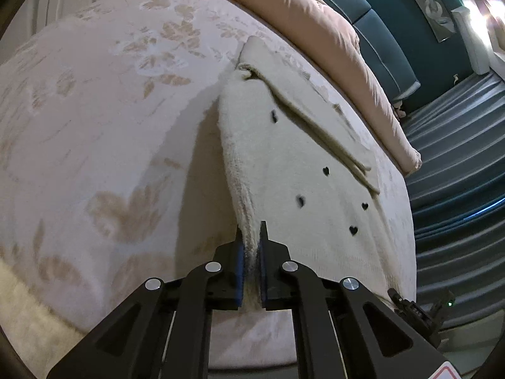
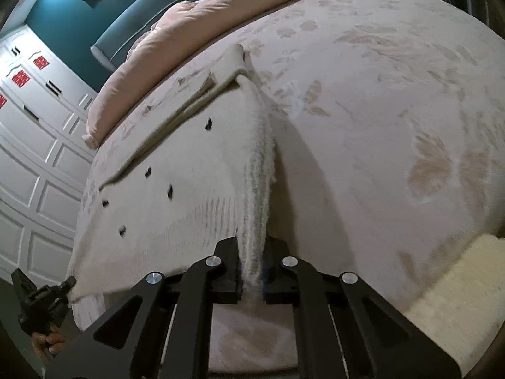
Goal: Fold small clothes
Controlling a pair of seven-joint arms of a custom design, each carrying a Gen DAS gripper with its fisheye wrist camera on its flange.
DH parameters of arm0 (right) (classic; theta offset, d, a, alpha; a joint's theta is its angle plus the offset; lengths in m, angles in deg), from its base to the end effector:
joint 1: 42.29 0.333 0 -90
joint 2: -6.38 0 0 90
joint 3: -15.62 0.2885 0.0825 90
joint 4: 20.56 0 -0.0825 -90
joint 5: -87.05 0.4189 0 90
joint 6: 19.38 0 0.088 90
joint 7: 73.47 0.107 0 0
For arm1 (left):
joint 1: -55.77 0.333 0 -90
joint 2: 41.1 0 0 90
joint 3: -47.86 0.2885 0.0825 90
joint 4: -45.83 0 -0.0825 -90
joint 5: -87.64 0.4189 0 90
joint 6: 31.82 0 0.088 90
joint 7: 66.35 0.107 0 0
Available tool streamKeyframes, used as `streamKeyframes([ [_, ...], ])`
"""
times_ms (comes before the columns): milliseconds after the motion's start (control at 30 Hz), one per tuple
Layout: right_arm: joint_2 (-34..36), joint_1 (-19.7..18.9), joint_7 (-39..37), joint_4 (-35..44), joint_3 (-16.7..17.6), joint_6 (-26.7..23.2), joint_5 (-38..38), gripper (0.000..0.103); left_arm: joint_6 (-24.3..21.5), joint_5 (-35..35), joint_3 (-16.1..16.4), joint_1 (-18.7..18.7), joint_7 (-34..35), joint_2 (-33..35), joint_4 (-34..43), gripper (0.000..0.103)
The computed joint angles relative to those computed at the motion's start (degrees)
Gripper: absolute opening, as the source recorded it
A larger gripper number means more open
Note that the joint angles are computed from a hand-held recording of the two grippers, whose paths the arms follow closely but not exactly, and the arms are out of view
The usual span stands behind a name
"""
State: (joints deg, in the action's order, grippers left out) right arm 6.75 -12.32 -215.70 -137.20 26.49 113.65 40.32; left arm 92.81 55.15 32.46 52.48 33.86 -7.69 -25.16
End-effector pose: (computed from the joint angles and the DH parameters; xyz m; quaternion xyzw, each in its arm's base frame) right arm 0.4715 0.3899 0.4308 -0.2518 0.9028 -0.1697 0.3045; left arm 0.7415 -0.2188 0.4545 0.5934 -0.7175 0.3414 0.1287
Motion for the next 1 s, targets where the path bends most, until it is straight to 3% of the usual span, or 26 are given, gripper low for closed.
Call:
streamKeyframes([
  [267,-2.2,2.7,-2.81,-4.26,2.47,-0.65,8.68,0.006,-1.77,-2.25,1.37,1.7,3.46,-11.53,-17.29,0.004],
  [367,-2.22,2.65,-2.56,-4.83,2.32,0.64,8.96,0.008,-1.92,-0.31,2.49,0.34,1.69,-11.67,-18.69,0.007],
  [433,-1.4,2.4,-4.79,-3.63,1.98,-0.75,10.71,0.019,-1.08,2.43,3.3,-1.13,-1.42,-10.22,-17.34,0.009],
  [467,-0.52,2.0,-7.81,-2.81,1.46,-0.94,13.01,0.027,-1.43,2.65,3.24,-1.27,-2.24,-9.02,-15.84,0.012],
  [500,0.17,1.9,-8.64,-2.23,1.28,-1.05,13.97,0.044,-1.36,2.63,3.11,-1.34,-2.93,-8.08,-14.74,0.019],
  [533,0.46,1.79,-8.75,-2.02,1.06,-1.05,14.18,0.055,-0.87,2.95,3.1,-1.56,-3.83,-7.63,-14.23,0.03],
  [567,0.96,1.67,-8.71,-1.66,0.83,-0.78,13.93,0.055,-0.11,3.77,3.24,-2.04,-5.08,-6.94,-13.4,0.039],
  [600,1.5,1.64,-8.73,-1.14,0.67,-0.77,13.77,0.057,0.75,4.48,3.36,-2.44,-6.36,-6.43,-12.87,0.057],
  [633,1.92,1.6,-8.83,-0.91,0.49,-0.48,13.75,0.064,1.37,4.94,3.36,-2.66,-7.37,-5.92,-12.32,0.065],
  [767,2.75,1.36,-6.82,-1.35,-0.35,2.28,12.7,0.07,3.71,5.8,2.86,-3.04,-9.36,-4.38,-11.48,0.071],
  [833,2.96,1.29,-5.66,-1.25,-0.67,3.76,10.53,0.068,4.66,6.49,2.48,-3.19,-8.56,-4.39,-11.57,0.073],
  [867,3.03,1.26,-5.7,-1.18,-0.74,4.5,9.95,0.063,4.62,5.63,1.66,-2.66,-6.59,-4.32,-11.56,0.072],
  [900,3.16,1.2,-6.18,-1.0,-0.81,5.07,9.69,0.052,3.99,4.58,0.95,-2.17,-5.02,-4.08,-11.2,0.06],
  [933,3.67,1.17,-7.48,-0.22,-0.82,5.32,9.68,0.039,2.28,3.02,0.02,-1.37,-2.8,-3.38,-10.08,0.036],
  [967,3.82,1.26,-8.66,0.33,-0.77,4.89,9.95,0.029,0.68,2.86,-0.12,-1.37,-2.0,-2.75,-8.95,0.024],
  [1000,4.15,1.42,-9.8,1.15,-0.72,4.1,10.0,0.012,-0.58,3.42,0.14,-1.65,-1.73,-2.38,-8.0,0.006],
])
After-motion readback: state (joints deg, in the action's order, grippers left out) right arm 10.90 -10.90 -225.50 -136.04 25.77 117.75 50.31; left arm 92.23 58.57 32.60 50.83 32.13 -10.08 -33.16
